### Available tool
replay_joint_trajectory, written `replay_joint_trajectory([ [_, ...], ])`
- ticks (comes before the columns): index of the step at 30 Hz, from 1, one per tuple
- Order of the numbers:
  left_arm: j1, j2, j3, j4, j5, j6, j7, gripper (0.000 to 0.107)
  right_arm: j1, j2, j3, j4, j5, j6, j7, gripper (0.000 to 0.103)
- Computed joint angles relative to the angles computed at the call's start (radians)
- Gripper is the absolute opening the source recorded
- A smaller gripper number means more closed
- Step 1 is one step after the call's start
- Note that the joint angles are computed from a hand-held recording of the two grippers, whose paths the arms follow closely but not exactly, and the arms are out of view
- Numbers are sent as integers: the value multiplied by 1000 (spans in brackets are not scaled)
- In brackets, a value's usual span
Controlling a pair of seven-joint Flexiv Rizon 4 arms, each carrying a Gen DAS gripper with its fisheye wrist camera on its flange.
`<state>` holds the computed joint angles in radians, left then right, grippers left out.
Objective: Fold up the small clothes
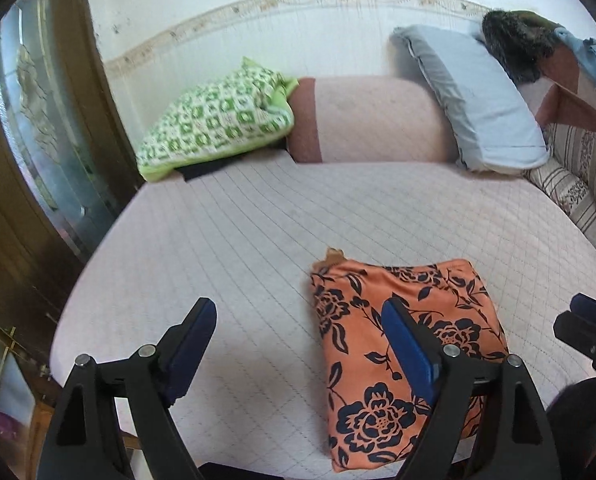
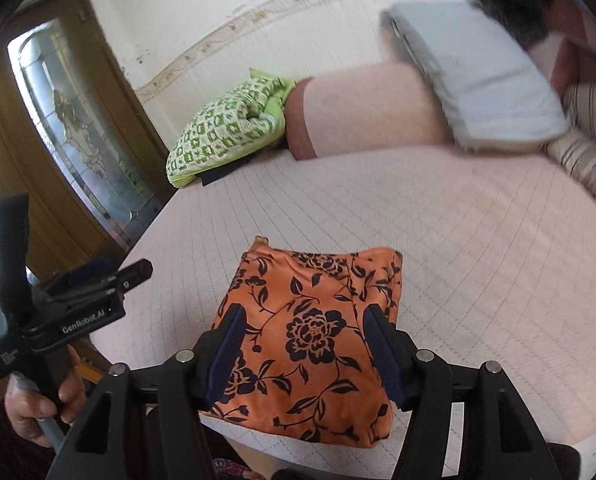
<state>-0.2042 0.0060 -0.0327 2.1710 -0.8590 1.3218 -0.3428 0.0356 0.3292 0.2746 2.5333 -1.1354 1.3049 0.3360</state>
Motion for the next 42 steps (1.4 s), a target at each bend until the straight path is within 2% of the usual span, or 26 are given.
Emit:
replay_joint_trajectory([
  [3,-4,38,12,16,-14,2,9,86,46,20,41,-21,66,-101,-37,64],
  [5,-12,56,21,22,-32,6,19,94,66,14,53,-40,70,-136,-47,64],
  [10,-65,79,29,36,-191,81,126,98,98,5,52,-59,44,-167,-39,64],
  [17,-67,93,43,32,-178,85,97,100,105,12,46,-69,-12,-190,9,64],
  [23,-88,86,41,38,-162,181,81,100,123,9,41,-80,-24,-217,17,64],
  [28,-77,103,57,31,-141,106,54,100,132,2,36,-83,-21,-228,16,64],
  [35,-95,115,58,33,-172,123,77,100,133,10,30,-80,-35,-228,25,64],
  [38,-66,123,56,36,-54,100,-1,100,130,8,25,-77,-38,-219,25,64],
  [39,-68,125,58,36,-45,96,-3,100,128,7,24,-76,-42,-215,28,64],
  [42,-113,127,66,40,-128,134,65,100,124,9,24,-75,-51,-216,34,64],
])
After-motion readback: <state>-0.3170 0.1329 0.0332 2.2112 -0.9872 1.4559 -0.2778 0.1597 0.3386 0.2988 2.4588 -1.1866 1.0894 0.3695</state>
